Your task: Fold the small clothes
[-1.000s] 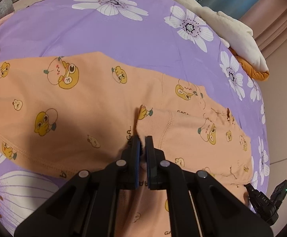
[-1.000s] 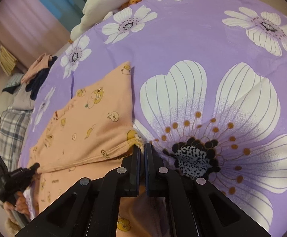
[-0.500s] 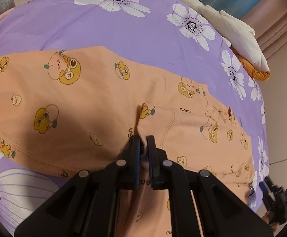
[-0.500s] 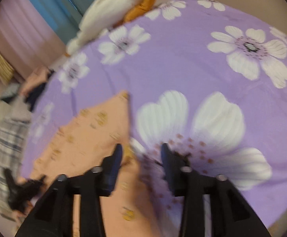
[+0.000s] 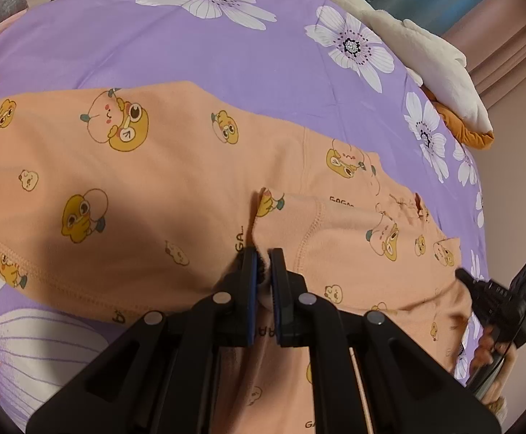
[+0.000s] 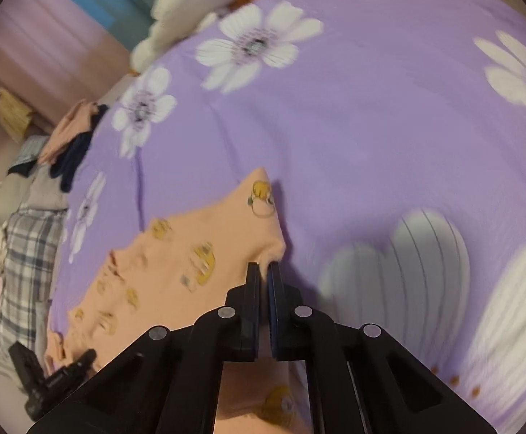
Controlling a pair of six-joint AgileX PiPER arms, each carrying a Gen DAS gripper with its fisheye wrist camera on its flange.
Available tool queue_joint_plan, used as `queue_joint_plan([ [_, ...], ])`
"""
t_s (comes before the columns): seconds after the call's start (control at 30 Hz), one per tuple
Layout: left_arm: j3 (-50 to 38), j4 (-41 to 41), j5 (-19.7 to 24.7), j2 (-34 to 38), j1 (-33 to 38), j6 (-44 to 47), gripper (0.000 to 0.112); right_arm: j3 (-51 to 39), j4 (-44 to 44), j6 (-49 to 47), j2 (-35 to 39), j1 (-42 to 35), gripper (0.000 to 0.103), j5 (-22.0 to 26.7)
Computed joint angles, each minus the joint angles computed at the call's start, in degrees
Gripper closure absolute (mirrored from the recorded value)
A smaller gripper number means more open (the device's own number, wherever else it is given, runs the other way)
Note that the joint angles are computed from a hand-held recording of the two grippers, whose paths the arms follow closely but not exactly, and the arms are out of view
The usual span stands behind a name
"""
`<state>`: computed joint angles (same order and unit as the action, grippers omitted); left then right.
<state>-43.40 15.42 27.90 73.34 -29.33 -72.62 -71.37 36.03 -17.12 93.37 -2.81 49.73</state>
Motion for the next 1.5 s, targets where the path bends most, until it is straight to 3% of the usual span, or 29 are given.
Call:
queue_joint_plan([
  [0.17,0.05,-0.01,0.11,-0.04,-0.17,0.01,0.103,-2.19,-7.25,4.32,1.6,1.24,0.098,0.35],
  [0.33,-0.1,1.1,1.27,-0.83,-1.2,-0.03,0.103,-2.93,-5.69,5.2,3.04,-2.79,0.098,2.37],
  [0.47,1.08,6.42,-1.01,-3.07,-2.13,-5.65,0.107,-6.98,-4.47,4.14,4.95,-3.2,0.094,5.56],
  [0.6,-0.72,8.09,-0.34,-4.27,-2.28,-6.03,0.108,-11.4,-5.56,6.84,7.13,-1.32,0.068,6.11],
  [0.63,-0.82,7.64,-0.95,-5.18,-1.92,-5.2,0.108,-12.09,-5.21,6.73,7.62,-0.96,0.067,6.08],
  [0.87,-0.56,9.29,-0.73,-6.53,-0.66,-4.75,0.109,-16.41,-8.87,10.13,12.57,3.14,0.067,5.84],
  [0.9,-0.03,6.12,-1.63,-6.35,0.65,-2.01,0.112,-16.37,-9.35,10.3,12.62,3.41,0.076,5.16],
  [0.93,0.75,1.7,-3.15,-6.24,2.13,2.19,0.112,-15.96,-9.85,9.98,12.57,3.86,0.096,3.89],
  [1.0,1.23,-5.46,-3.59,-5.76,3.69,9.41,0.112,-16.14,-10.79,10.47,12.61,4.24,0.096,3.5],
  [1.23,2.13,-9.23,-4.55,-4.86,2.27,13.04,0.111,-17.02,-9.65,8.88,12.49,4.27,0.096,1.7],
  [1.37,1.11,-7.49,-2.82,-4.06,0.16,11.07,0.11,-18.36,-15.08,13.58,13.87,4.89,0.096,3.47],
  [1.5,0.57,-6.22,-1.18,-4.15,-1.72,9.27,0.107,-11.92,-14.94,12.3,6.39,3.74,0.088,1.88],
])
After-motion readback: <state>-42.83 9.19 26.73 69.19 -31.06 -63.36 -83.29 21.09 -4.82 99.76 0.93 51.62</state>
